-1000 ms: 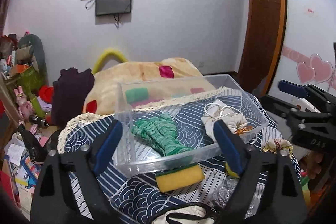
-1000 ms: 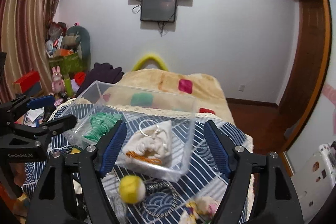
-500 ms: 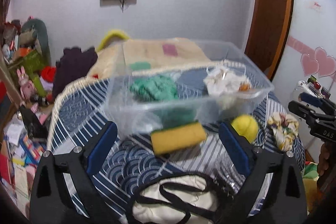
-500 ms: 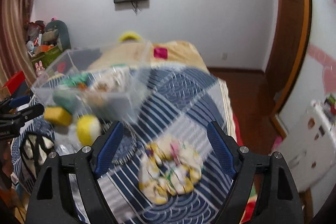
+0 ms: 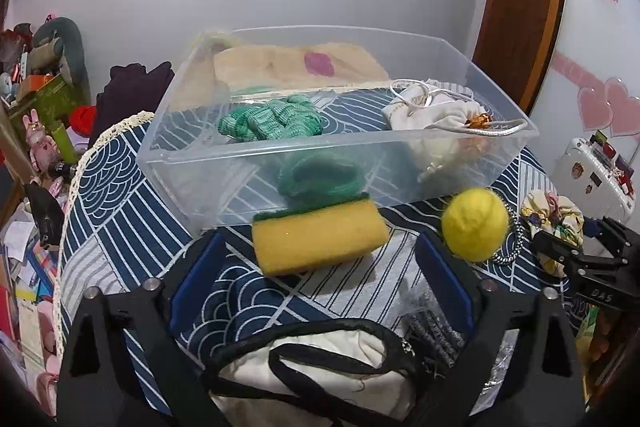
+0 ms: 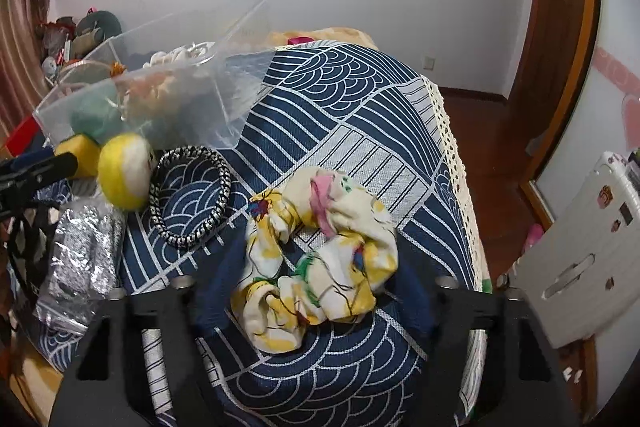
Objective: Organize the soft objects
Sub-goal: 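Grasp the yellow sponge with the left tool while the right tool grasps the floral scrunchie, then drop the sponge into the box with the left tool while the right tool drops the scrunchie in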
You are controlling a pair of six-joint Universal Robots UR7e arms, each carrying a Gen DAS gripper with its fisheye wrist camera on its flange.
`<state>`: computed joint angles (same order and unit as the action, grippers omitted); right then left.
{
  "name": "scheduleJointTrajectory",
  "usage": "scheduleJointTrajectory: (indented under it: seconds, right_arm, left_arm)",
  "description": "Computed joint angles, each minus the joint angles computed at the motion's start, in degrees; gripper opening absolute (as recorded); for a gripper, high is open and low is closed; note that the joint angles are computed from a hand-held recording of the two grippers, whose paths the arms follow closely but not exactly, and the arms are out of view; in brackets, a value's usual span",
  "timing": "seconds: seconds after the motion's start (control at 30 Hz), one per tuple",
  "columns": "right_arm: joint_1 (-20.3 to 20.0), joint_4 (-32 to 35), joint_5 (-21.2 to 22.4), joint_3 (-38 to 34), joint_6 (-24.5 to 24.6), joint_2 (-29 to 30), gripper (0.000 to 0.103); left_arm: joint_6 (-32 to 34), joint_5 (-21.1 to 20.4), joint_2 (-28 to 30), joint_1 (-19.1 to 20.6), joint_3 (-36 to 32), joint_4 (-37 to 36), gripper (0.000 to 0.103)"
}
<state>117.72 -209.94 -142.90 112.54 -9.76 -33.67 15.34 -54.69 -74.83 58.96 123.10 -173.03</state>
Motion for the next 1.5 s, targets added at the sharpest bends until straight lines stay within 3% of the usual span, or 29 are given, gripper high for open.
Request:
scheduleJointTrajectory:
  seconds: [0.07, 0.13, 0.33, 0.67, 0.93, 1.17, 1.5]
  right_arm:
    - [0.35, -0.41, -0.09, -0.06, -0.23, 0.30, 0.044]
    - [0.30, -0.42, 0.50, 0.12, -0.23, 0.06, 0.027]
    - [0.68, -2.29, 1.31, 0.45, -0.55, -0.18, 0.015]
    - [3.91, -8.06, 1.90, -0.70, -4.61, -0.71, 0.015]
    - [4.82, -10.57, 4.54, -5.71, -10.14, 0.67, 0.015]
    - [5.62, -9.71, 7.63, -11.47, -14.18, 2.99, 0.015]
    - [4.73, -2.16, 12.81, -19.38, -14.46, 6.32, 0.015]
  left_arm:
    - [0.01, -0.41, -0.09, 0.08, -0.10, 1.11, 0.075]
    - [0.32, -0.34, -0.02, 0.10, 0.00, 1.10, 0.071]
    - [1.29, -0.60, -1.02, 0.11, 1.36, -0.57, 0.059]
    - [2.40, -2.24, -5.42, -0.62, 3.72, -2.78, 0.056]
    - [3.80, -2.42, -8.16, -2.31, 4.06, -5.77, 0.056]
    - [5.23, -2.85, -7.39, -2.28, 1.09, -8.79, 0.056]
    - [3.99, -3.41, -2.82, -0.06, -4.10, -7.62, 0.056]
